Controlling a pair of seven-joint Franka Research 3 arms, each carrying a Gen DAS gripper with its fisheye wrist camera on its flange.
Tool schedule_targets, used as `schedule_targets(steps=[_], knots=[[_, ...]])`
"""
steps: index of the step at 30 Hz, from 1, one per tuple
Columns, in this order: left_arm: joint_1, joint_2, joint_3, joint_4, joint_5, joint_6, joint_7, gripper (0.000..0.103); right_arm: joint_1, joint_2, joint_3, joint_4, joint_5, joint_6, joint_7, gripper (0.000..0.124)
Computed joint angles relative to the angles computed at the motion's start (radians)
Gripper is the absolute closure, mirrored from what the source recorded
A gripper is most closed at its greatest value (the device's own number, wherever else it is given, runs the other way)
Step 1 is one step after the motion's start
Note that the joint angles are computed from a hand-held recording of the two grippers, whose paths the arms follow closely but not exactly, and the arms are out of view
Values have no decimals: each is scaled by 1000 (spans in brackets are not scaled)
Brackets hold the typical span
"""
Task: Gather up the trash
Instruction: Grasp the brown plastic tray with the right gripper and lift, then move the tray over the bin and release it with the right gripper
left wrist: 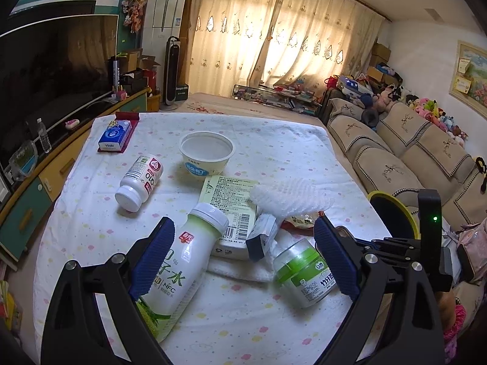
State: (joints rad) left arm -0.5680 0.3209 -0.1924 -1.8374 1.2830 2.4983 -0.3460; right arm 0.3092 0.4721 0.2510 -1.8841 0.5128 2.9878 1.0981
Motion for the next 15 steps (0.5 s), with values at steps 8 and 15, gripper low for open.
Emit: schedule_targets(steps=[8, 15], knots=[[-12, 28, 2, 32, -18, -1, 29, 12, -122, -64, 98, -75, 169, 83, -114, 119], [-26, 63, 11, 71, -45, -2, 68, 11, -116, -84, -33, -111, 184, 167, 14, 119]])
